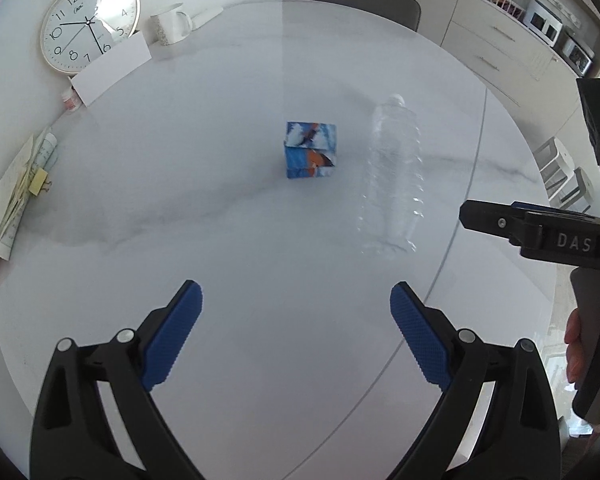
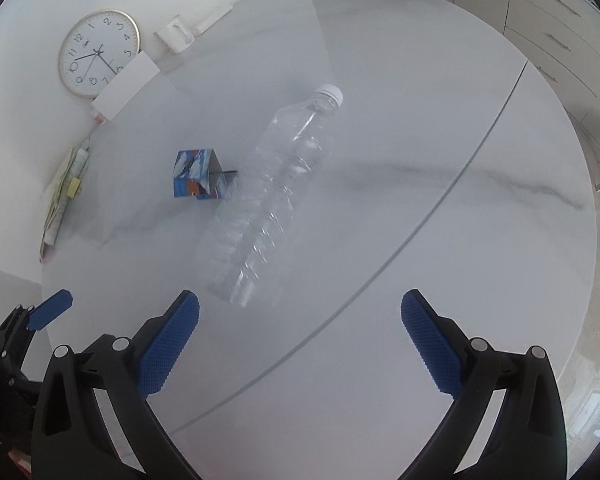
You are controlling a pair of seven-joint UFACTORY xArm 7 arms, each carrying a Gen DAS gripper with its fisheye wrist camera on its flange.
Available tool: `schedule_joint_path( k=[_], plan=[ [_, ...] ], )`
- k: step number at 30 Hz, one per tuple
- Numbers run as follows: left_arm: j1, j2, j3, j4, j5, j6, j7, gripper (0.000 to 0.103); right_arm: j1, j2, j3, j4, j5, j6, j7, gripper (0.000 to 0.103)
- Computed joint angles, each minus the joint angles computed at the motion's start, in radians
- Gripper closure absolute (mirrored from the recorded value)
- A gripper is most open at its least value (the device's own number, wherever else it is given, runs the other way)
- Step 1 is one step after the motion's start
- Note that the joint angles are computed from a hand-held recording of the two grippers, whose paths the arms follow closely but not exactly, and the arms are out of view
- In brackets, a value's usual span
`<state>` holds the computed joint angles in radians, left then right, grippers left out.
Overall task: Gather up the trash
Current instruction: 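Grasp the clear plastic bottle with the right gripper while the left gripper grasps the blue printed box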
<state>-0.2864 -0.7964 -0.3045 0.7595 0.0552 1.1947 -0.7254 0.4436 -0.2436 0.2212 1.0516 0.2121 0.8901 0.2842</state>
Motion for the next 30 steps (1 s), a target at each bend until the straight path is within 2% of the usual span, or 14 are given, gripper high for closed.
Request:
schedule_joint_path(
  k=[2,6,13,18,23,25,30],
  plan=[
    [0.016,0.002,0.027,-0.012,0.010,-0.019,0.013,0.012,-0.004,0.087,0.032,0.066,-0.056,-0.023,0.077,0.003],
    [0.045,0.013,0.063,-0.031,0.009,-0.054,0.030,0.012,0.013,0.220,0.043,0.165,-0.127,-0.039,0.209,0.003],
    [0.081,0.068,0.099,-0.033,-0.007,-0.108,0.048,0.012,0.060,0.365,0.021,0.290,-0.243,0.043,0.337,0.003],
    [0.101,0.138,0.118,-0.002,-0.008,-0.157,0.067,0.012,0.066,0.377,0.016,0.284,-0.227,0.020,0.258,0.003],
    [0.105,0.239,0.113,0.046,0.004,-0.207,0.086,0.012,0.027,0.307,0.006,0.192,-0.110,0.026,0.099,0.029],
    [0.105,0.292,0.103,0.072,0.023,-0.227,0.088,0.012,0.009,0.262,-0.004,0.143,-0.075,0.036,0.060,0.035],
    [0.096,0.424,0.092,0.138,0.059,-0.270,0.063,0.012,-0.027,0.155,-0.024,0.052,-0.077,0.083,0.003,0.036]
  ],
)
